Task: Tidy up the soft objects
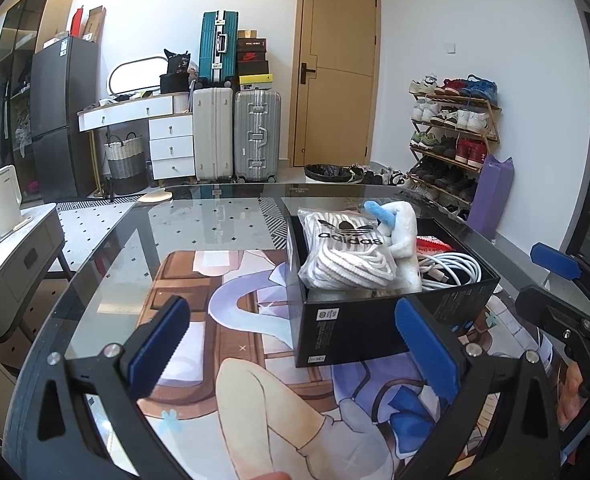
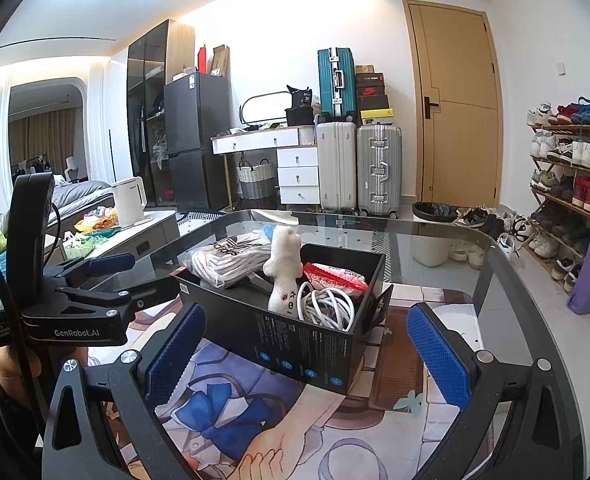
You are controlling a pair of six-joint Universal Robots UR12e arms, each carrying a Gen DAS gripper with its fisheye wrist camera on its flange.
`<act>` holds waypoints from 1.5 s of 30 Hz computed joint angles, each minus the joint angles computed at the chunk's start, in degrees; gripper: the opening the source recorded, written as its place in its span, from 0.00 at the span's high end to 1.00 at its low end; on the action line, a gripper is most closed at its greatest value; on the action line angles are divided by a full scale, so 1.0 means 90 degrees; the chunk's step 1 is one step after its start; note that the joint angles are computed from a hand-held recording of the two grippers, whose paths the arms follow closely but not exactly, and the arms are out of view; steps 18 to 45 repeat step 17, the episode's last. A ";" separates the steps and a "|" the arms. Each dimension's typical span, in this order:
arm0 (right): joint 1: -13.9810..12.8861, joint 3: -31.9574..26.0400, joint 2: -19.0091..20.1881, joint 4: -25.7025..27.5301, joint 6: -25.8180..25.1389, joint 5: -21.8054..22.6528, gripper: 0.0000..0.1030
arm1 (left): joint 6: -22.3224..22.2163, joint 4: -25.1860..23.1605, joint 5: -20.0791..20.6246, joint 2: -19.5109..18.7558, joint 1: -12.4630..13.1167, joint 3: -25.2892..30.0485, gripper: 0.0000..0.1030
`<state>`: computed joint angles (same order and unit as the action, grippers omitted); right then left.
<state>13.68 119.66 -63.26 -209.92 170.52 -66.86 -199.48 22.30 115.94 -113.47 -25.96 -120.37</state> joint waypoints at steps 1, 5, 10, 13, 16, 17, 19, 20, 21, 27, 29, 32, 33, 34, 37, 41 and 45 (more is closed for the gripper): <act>0.0002 -0.0004 0.0006 -0.0007 0.0000 -0.0004 0.01 | -0.0004 0.0013 0.0001 -0.0003 0.0003 -0.0002 0.00; -0.0002 0.0004 0.0006 -0.0023 0.0011 -0.0004 0.01 | -0.0001 0.0012 0.0001 -0.0002 0.0005 -0.0003 0.00; -0.0002 0.0013 -0.0005 -0.0001 0.0000 -0.0030 0.01 | 0.0015 0.0043 0.0093 -0.0005 -0.0012 -0.0013 0.00; 0.0000 0.0003 -0.0019 0.0077 -0.0017 -0.0045 0.01 | -0.0061 -0.0023 0.0110 0.0009 0.0003 -0.0021 0.00; 0.0009 -0.0027 -0.0028 0.0189 -0.0032 -0.0051 0.01 | -0.0155 -0.0018 0.0102 0.0017 0.0018 -0.0042 0.00; 0.0014 -0.0031 -0.0034 0.0220 -0.0040 -0.0054 0.01 | -0.0186 -0.0034 0.0116 0.0019 0.0019 -0.0042 0.00; 0.0014 -0.0031 -0.0034 0.0220 -0.0040 -0.0054 0.01 | -0.0186 -0.0034 0.0116 0.0019 0.0019 -0.0042 0.00; 0.0014 -0.0031 -0.0034 0.0220 -0.0040 -0.0054 0.01 | -0.0186 -0.0034 0.0116 0.0019 0.0019 -0.0042 0.00; 0.0014 -0.0031 -0.0034 0.0220 -0.0040 -0.0054 0.01 | -0.0186 -0.0034 0.0116 0.0019 0.0019 -0.0042 0.00; 0.0014 -0.0031 -0.0034 0.0220 -0.0040 -0.0054 0.01 | -0.0186 -0.0034 0.0116 0.0019 0.0019 -0.0042 0.00; 0.0014 -0.0031 -0.0034 0.0220 -0.0040 -0.0054 0.01 | -0.0186 -0.0034 0.0116 0.0019 0.0019 -0.0042 0.00; 0.0014 -0.0031 -0.0034 0.0220 -0.0040 -0.0054 0.01 | -0.0186 -0.0034 0.0116 0.0019 0.0019 -0.0042 0.00; 0.0014 -0.0031 -0.0034 0.0220 -0.0040 -0.0054 0.01 | -0.0186 -0.0034 0.0116 0.0019 0.0019 -0.0042 0.00; 0.0014 -0.0031 -0.0034 0.0220 -0.0040 -0.0054 0.01 | -0.0186 -0.0034 0.0116 0.0019 0.0019 -0.0042 0.00; 0.0014 -0.0031 -0.0034 0.0220 -0.0040 -0.0054 0.01 | -0.0186 -0.0034 0.0116 0.0019 0.0019 -0.0042 0.00; 0.0014 -0.0031 -0.0034 0.0220 -0.0040 -0.0054 0.01 | -0.0186 -0.0034 0.0116 0.0019 0.0019 -0.0042 0.00; 0.0014 -0.0031 -0.0034 0.0220 -0.0040 -0.0054 0.01 | -0.0186 -0.0034 0.0116 0.0019 0.0019 -0.0042 0.00</act>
